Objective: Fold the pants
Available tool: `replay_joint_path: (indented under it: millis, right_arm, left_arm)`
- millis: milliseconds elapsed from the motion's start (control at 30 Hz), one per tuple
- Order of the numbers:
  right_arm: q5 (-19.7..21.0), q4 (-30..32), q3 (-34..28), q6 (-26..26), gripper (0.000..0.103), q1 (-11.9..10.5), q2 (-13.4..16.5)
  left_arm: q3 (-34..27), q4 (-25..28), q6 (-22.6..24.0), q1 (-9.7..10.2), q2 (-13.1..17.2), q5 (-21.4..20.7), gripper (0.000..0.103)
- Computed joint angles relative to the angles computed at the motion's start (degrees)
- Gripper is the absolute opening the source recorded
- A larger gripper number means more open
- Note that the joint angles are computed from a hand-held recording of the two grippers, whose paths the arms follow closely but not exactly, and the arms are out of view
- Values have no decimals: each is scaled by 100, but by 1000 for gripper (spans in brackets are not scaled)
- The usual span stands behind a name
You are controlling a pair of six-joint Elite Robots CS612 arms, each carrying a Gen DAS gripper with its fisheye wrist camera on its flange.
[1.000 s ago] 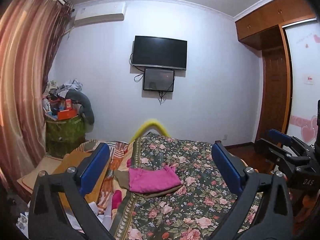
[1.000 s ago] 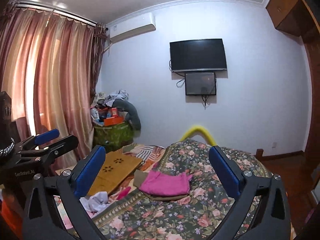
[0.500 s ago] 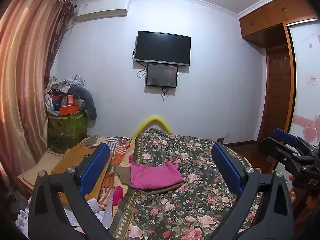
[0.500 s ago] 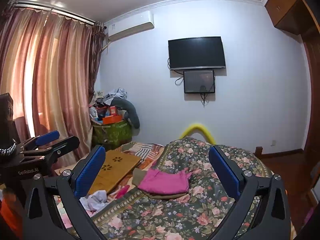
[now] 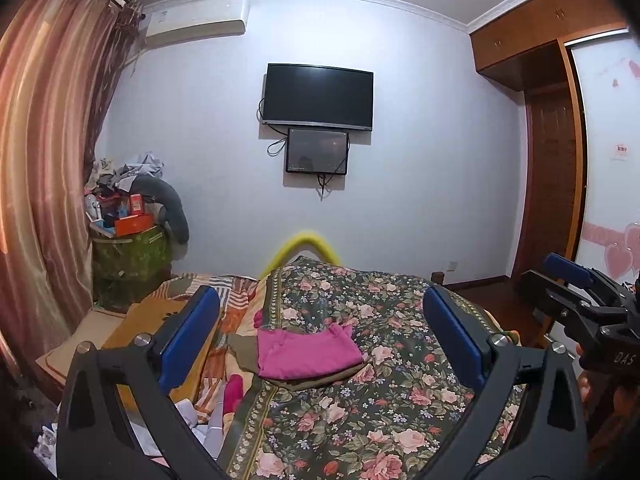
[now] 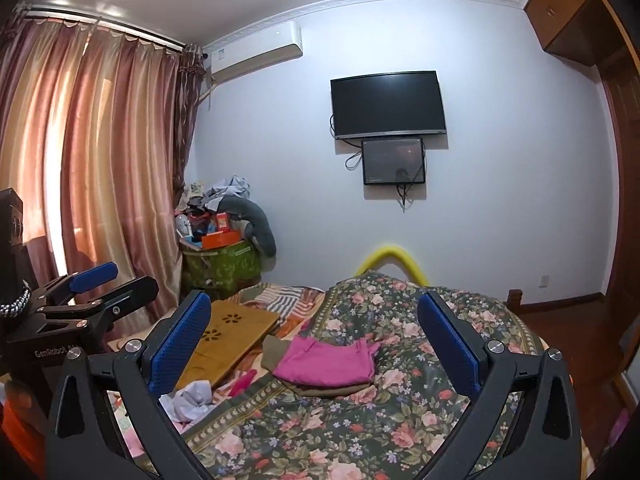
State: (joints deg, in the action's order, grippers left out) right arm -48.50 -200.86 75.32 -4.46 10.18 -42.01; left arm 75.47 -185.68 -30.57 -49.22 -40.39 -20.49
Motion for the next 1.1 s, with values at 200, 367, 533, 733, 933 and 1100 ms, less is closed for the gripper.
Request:
replay_joint_path:
  millis: [200, 367, 533, 733, 933, 1100]
  right_arm:
    - [24, -3, 11, 34, 103, -8, -17]
    - [34, -11, 30, 48, 103, -12, -29]
    - [47, -38, 64, 66, 103, -18, -46]
    - [49, -51, 67, 109, 103, -29, -53]
    - [20, -6, 50, 123, 103, -31, -51]
    - [8, 23, 45, 119, 103, -34, -51]
  left_arm:
    - [-13, -45, 77, -2, -1, -123, 103]
    - [-45, -79, 225, -8, 14, -142, 103]
    - [-26, -148, 268, -10, 0, -222, 103]
    - [-50, -148, 325, -14, 10, -199, 103]
    - [-78, -164, 448, -23, 24, -220, 103]
    - [-82, -134, 411, -16, 18, -308, 103]
